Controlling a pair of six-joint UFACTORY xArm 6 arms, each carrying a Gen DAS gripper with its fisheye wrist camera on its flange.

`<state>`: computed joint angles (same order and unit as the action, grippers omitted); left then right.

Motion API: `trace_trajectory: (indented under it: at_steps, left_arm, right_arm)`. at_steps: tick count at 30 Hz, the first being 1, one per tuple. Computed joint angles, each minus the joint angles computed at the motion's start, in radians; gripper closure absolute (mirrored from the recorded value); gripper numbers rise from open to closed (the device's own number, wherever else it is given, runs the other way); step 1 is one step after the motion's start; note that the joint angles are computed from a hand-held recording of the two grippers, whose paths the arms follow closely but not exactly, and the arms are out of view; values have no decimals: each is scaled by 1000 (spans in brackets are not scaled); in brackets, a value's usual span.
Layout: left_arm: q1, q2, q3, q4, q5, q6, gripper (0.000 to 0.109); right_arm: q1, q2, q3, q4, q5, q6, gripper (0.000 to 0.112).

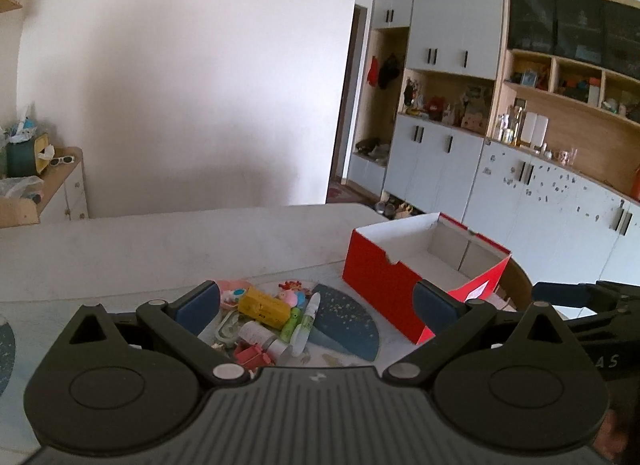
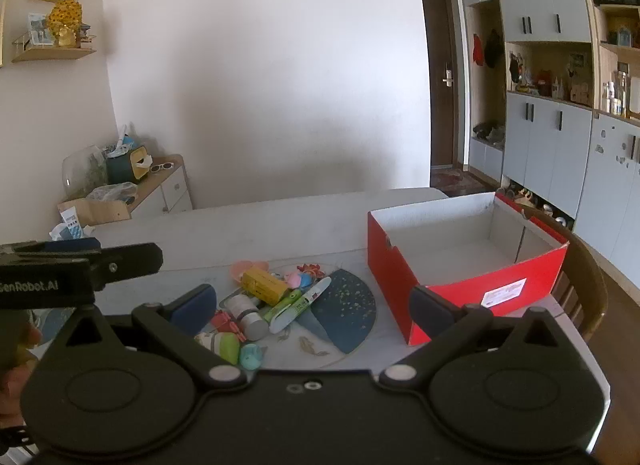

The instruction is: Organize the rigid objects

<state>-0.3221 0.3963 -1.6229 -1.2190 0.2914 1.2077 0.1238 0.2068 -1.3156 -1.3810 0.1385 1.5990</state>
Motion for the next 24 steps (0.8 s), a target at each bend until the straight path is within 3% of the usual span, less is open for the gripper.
trace_trajectory:
  at_steps: [6,12,15,24]
  left_arm:
    - [0,40,-32,-5,-19,13,6]
    - [12,102,-83,-12,-13,31,6]
    - [22,147,-113,-6,-1,32,6]
    - [33,302,-207,192,-26,-128,6]
  right_arm:
    - [-4,27,-16,86,-15,-77,10]
    - [-3,77,-46,254,-29,-244,10]
    - [1,118,-73,374,-34,-375,10]
    - [27,291,-221,770,-29,-829,13]
